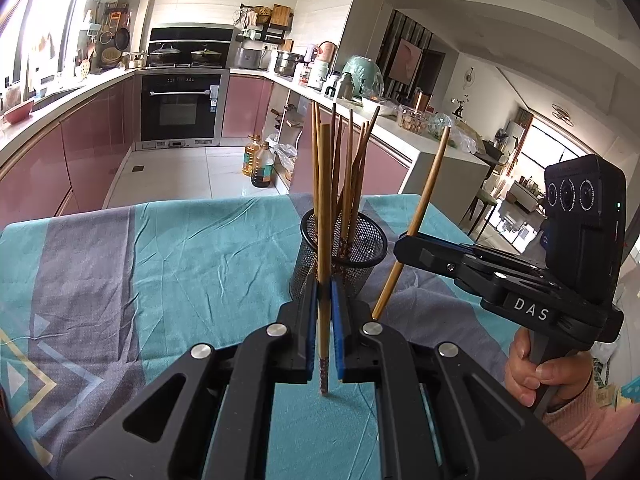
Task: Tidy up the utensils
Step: 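Carry both upright chopsticks over the mesh cup and lower them in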
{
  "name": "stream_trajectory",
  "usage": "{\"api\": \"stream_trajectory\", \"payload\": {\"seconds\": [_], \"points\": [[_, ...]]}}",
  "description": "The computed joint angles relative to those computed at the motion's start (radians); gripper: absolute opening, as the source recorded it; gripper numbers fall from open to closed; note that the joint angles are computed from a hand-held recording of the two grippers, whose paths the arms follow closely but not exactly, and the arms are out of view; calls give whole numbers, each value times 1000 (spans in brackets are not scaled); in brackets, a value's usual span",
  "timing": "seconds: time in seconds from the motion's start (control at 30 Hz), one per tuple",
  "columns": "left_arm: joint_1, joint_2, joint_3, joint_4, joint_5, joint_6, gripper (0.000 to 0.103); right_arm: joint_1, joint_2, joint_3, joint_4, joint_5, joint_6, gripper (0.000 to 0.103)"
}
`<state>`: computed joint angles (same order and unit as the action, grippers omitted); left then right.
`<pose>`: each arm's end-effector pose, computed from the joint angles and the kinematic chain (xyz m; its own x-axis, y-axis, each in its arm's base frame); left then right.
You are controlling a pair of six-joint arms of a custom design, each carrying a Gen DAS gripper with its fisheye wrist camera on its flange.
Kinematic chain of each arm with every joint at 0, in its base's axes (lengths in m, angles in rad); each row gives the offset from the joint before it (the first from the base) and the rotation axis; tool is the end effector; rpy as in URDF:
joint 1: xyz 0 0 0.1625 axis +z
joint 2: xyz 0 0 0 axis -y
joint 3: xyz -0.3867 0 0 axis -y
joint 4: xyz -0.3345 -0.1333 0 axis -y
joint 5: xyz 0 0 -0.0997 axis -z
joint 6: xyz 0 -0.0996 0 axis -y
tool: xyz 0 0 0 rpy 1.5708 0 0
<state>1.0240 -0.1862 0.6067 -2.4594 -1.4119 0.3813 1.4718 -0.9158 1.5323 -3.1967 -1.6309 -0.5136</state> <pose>-0.2984 -0.7769 0.0548 -0.6446 0.7036 -0.2990 0.7584 0.5392 -0.3662 0.0629 -0.6551 0.3072 -0.8866 -0.1303 0.4438 -0.4397 0.5347 -0.7216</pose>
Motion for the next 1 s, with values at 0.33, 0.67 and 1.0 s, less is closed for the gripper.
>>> {"api": "stream_trajectory", "payload": {"seconds": [0.33, 0.67, 1.0], "points": [[-3, -4, 0, -3, -9, -3, 7, 3, -2, -1, -4, 0, -8, 6], [-5, -1, -13, 1, -18, 1, 7, 11, -4, -5, -13, -7, -13, 6], [-9, -6, -14, -4, -29, 9, 7, 15, -13, 1, -33, -4, -27, 6]]}}
